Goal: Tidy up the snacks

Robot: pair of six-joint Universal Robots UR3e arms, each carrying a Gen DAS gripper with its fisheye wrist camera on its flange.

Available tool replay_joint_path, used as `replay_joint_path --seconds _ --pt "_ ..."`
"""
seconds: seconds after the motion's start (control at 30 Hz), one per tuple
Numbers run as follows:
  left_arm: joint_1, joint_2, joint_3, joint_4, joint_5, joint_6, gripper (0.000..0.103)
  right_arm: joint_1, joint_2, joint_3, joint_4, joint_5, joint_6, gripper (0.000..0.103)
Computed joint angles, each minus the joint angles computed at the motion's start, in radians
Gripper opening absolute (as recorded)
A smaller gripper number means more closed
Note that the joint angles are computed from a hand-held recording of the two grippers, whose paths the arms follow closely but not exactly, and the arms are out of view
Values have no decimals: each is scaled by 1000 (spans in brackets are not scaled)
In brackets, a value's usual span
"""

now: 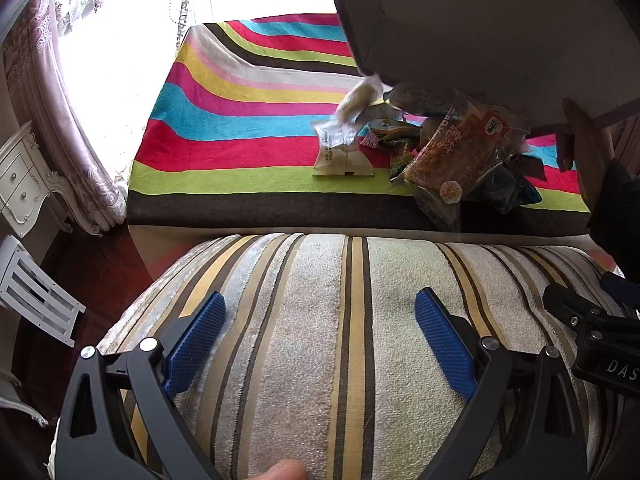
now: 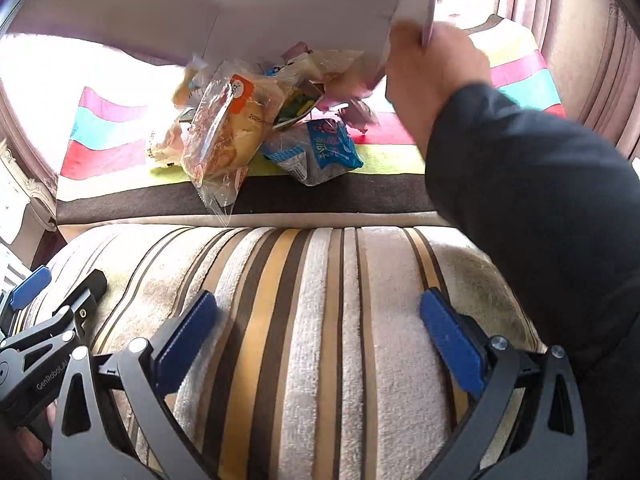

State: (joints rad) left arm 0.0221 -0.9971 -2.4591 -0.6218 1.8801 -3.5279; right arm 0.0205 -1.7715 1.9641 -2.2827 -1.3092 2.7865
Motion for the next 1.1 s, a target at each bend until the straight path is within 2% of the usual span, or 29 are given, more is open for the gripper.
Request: replay_joint_path --seconds 0.43,1.1 --pt "18 14 8 -27 -18 10 92 0 -2 4 -2 1 0 102" --pt "-41 -40 46 -45 38 -16 92 -2 0 4 -1 2 -1 102"
